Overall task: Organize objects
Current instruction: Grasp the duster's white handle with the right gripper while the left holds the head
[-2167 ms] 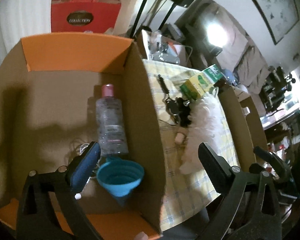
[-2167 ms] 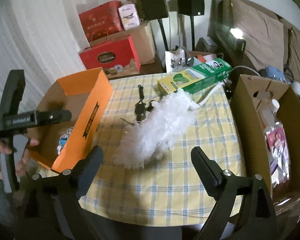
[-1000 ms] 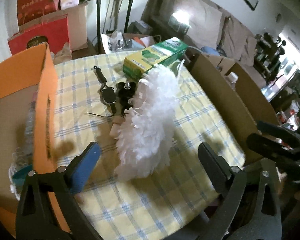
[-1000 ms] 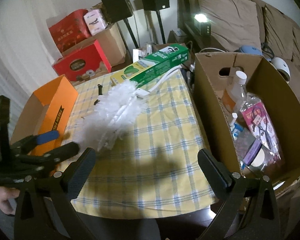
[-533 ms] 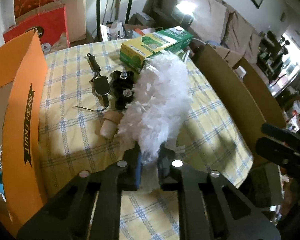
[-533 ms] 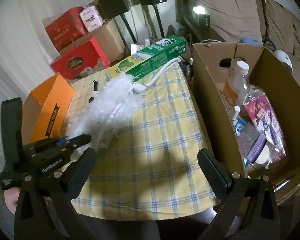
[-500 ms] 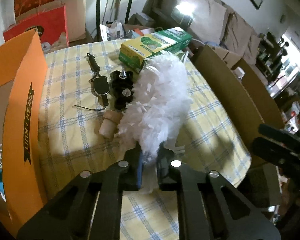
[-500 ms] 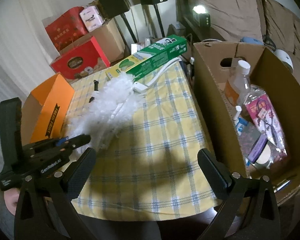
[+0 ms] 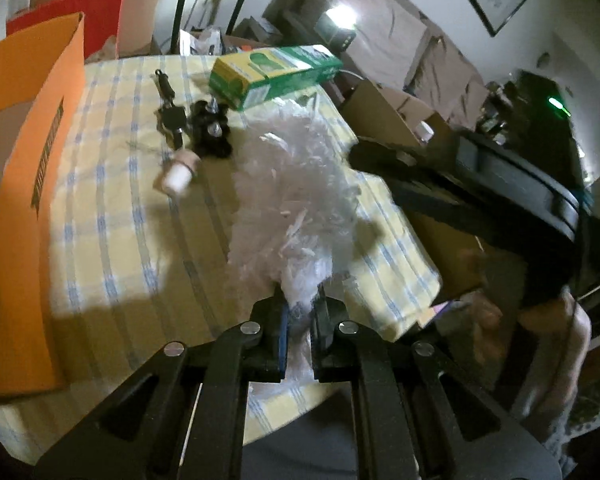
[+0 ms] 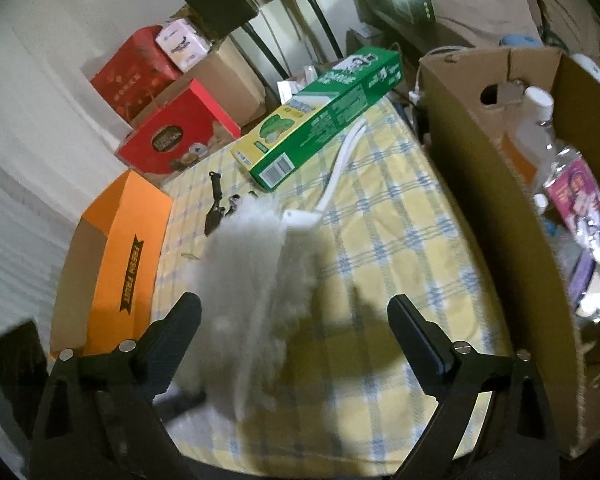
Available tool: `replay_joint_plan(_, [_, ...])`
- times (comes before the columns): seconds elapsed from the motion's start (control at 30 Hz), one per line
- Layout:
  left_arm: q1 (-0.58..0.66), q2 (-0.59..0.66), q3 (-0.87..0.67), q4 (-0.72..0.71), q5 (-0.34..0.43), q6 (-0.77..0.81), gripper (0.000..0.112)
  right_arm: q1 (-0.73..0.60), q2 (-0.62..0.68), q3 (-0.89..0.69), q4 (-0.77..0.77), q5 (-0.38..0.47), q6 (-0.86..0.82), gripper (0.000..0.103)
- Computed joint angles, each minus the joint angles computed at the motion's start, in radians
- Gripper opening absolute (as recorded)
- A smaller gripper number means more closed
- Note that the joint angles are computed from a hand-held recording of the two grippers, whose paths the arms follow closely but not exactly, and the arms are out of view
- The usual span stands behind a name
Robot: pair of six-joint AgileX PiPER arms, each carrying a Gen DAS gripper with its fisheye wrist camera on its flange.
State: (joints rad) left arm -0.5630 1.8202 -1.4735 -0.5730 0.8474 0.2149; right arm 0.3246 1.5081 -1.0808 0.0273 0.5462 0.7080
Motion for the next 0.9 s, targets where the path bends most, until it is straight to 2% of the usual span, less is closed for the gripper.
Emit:
replay_joint_plan(0.23, [-0.01, -0.008, 0.044, -0.039, -0.018, 0.024, 0.008, -0.013, 0.138, -0.067, 0.086, -0.019, -0.064, 0.086])
replay_joint_plan(0.4, [-0.005, 0.0, 0.052, -0.064, -0.029, 0.045, 0.009, 0.013, 0.201, -0.123, 0.033, 0.008, -0.024, 0.082])
replay_joint_plan(0.43, [-0.005, 0.002, 0.053, -0.063, -0.033, 0.045, 0.012, 0.019, 0.21, -0.133, 0.02, 0.019, -0.014, 0.078])
replay_joint_plan(0.47, [-0.008, -0.001, 0.057, -0.047, -0.047, 0.033, 0.021, 0.033, 0.214, -0.146, -0.034, 0.032, 0.024, 0.074])
replay_joint_plan(0.5, [-0.013, -0.002, 0.062, -0.021, -0.063, 0.011, 0.025, 0.038, 0.22, -0.155, -0.047, 0.046, 0.025, 0.063])
replay_joint_plan(0.53, [-0.018, -0.002, 0.064, -0.005, -0.072, -0.002, 0.038, 0.042, 0.225, -0.164, -0.054, 0.06, 0.022, 0.058])
replay_joint_plan(0.57, [-0.018, 0.001, 0.065, -0.003, -0.077, -0.002, 0.047, 0.043, 0.225, -0.165, -0.052, 0.061, 0.016, 0.053])
replay_joint_plan(0.6, [-0.018, 0.007, 0.066, -0.008, -0.08, 0.004, 0.048, 0.038, 0.223, -0.162, -0.021, 0.055, -0.015, 0.041])
replay_joint_plan(0.63, [-0.017, 0.015, 0.063, -0.014, -0.079, 0.01, 0.048, 0.032, 0.217, -0.152, 0.022, 0.039, -0.053, 0.036])
replay_joint_plan(0.7, [-0.02, 0.029, 0.059, -0.015, -0.077, 0.012, 0.046, 0.037, 0.208, -0.142, 0.008, 0.031, -0.042, 0.033])
replay_joint_plan(0.77, [-0.013, 0.037, 0.061, -0.052, -0.066, 0.045, 0.029, 0.042, 0.193, -0.127, 0.006, 0.017, -0.041, 0.03])
replay_joint_plan(0.9, [-0.018, 0.014, 0.085, -0.08, -0.08, 0.08, 0.018, 0.03, 0.151, -0.073, 0.076, -0.035, -0.078, 0.026])
